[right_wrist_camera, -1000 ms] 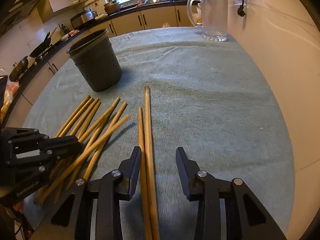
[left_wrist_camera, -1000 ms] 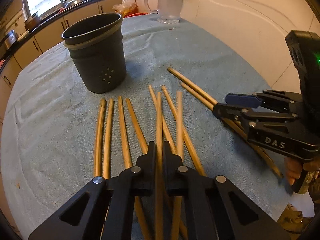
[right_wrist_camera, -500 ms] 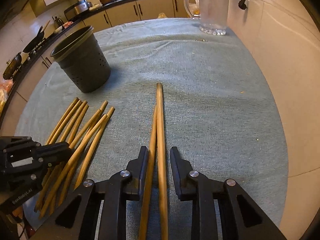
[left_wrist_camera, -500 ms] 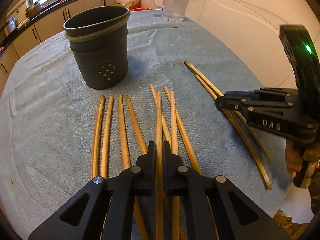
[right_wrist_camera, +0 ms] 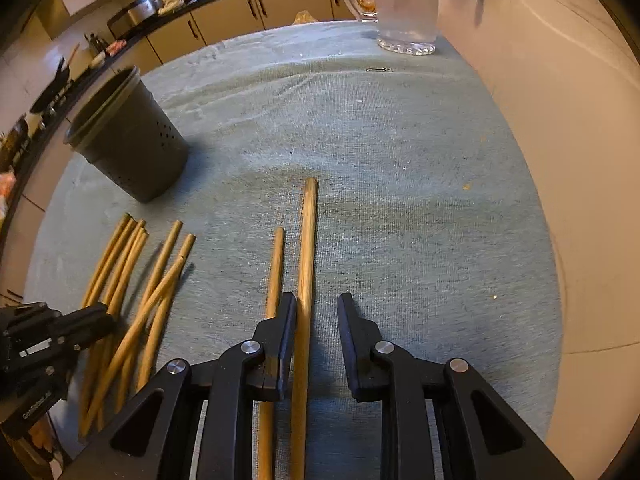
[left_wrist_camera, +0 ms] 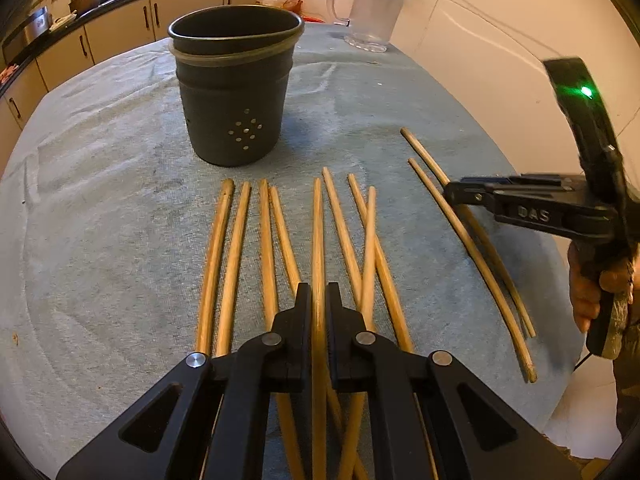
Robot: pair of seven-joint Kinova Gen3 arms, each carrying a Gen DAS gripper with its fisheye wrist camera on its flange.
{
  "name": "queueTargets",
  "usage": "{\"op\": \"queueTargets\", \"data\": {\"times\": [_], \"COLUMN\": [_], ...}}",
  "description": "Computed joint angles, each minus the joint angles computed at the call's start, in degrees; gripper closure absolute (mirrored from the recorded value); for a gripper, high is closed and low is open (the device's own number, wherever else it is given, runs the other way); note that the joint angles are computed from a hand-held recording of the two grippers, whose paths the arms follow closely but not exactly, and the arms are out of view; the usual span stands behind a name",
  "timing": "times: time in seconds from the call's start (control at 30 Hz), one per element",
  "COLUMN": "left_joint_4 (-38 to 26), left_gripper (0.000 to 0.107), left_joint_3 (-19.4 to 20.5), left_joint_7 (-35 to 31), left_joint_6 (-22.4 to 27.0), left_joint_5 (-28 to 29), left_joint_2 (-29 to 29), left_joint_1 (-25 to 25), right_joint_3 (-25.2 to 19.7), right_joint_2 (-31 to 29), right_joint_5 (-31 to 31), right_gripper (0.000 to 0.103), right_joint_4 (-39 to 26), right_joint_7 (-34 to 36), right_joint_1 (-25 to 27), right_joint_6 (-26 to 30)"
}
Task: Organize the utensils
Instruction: 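Lift the chopstick upright with the left gripper over the grey cup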
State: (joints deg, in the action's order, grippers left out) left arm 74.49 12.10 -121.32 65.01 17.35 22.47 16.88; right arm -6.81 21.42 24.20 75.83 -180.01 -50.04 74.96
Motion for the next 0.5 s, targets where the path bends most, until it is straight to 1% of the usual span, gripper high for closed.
{"op": "queueTargets", "data": {"times": [0.03, 0.1, 0.17, 0.2, 0.23, 0.27, 0.3, 0.33, 0.4, 0.47, 0.5], "left_joint_4": [-0.35, -0.55, -0.89, -0.9, -0.75, -0.32, 0.15, 0.92, 2.26, 3.44, 4.16], "left_gripper": [0.101, 0.101, 0.101, 0.101, 0.101, 0.101, 0.101, 0.101, 0.101, 0.101, 0.101], "left_joint_3": [0.02, 0.04, 0.04, 0.02, -0.01, 0.01, 0.04, 0.12, 0.26, 0.24, 0.12], "left_joint_7": [0.14, 0.46, 0.76, 0.88, 0.96, 0.89, 0.81, 0.36, -0.67, -1.65, -2.01], "left_joint_6": [0.46, 0.66, 1.34, 1.43, 1.48, 1.14, 0.52, 0.03, -0.77, -1.29, -1.49], "left_joint_5": [0.07, 0.21, 0.43, 0.55, 0.76, 1.14, 1.5, 2.24, 4.2, 6.22, 7.23], "left_joint_2": [0.09, 0.42, 0.42, 0.44, 0.28, -0.07, -0.31, -1.0, -2.46, -3.83, -4.81], "left_joint_1": [-0.04, 0.09, -0.07, -0.12, -0.28, -0.52, -0.64, -1.24, -2.68, -4.05, -4.75], "right_joint_3": [-0.06, 0.45, 1.11, 1.95, 1.73, 1.7, 1.97, 1.26, 1.89, 2.07, 2.37], "right_joint_2": [0.54, 2.93, 4.63, 5.11, 5.04, 4.74, 4.38, 3.82, 1.54, -0.9, -1.83], "right_joint_5": [-0.36, -1.2, -2.24, -2.96, -3.45, -4.62, -5.24, -5.3, -6.29, -3.54, -1.87], "right_gripper": [0.081, 0.079, 0.068, 0.057, 0.056, 0.056, 0.076, 0.095, 0.095, 0.096, 0.096], "right_joint_4": [-0.92, -4.83, -7.67, -8.46, -8.34, -8.13, -7.86, -6.99, -3.64, -0.4, 0.44], "right_joint_7": [1.37, 4.62, 7.47, 8.16, 8.56, 9.69, 10.92, 11.22, 9.67, 6.68, 4.86], "right_joint_1": [0.41, 1.5, 2.67, 2.85, 3.74, 4.94, 5.5, 6.42, 6.67, 4.88, 3.27], "right_joint_6": [1.2, 5.16, 7.69, 8.14, 7.65, 6.55, 5.56, 4.41, 0.47, -2.08, -1.96]}}
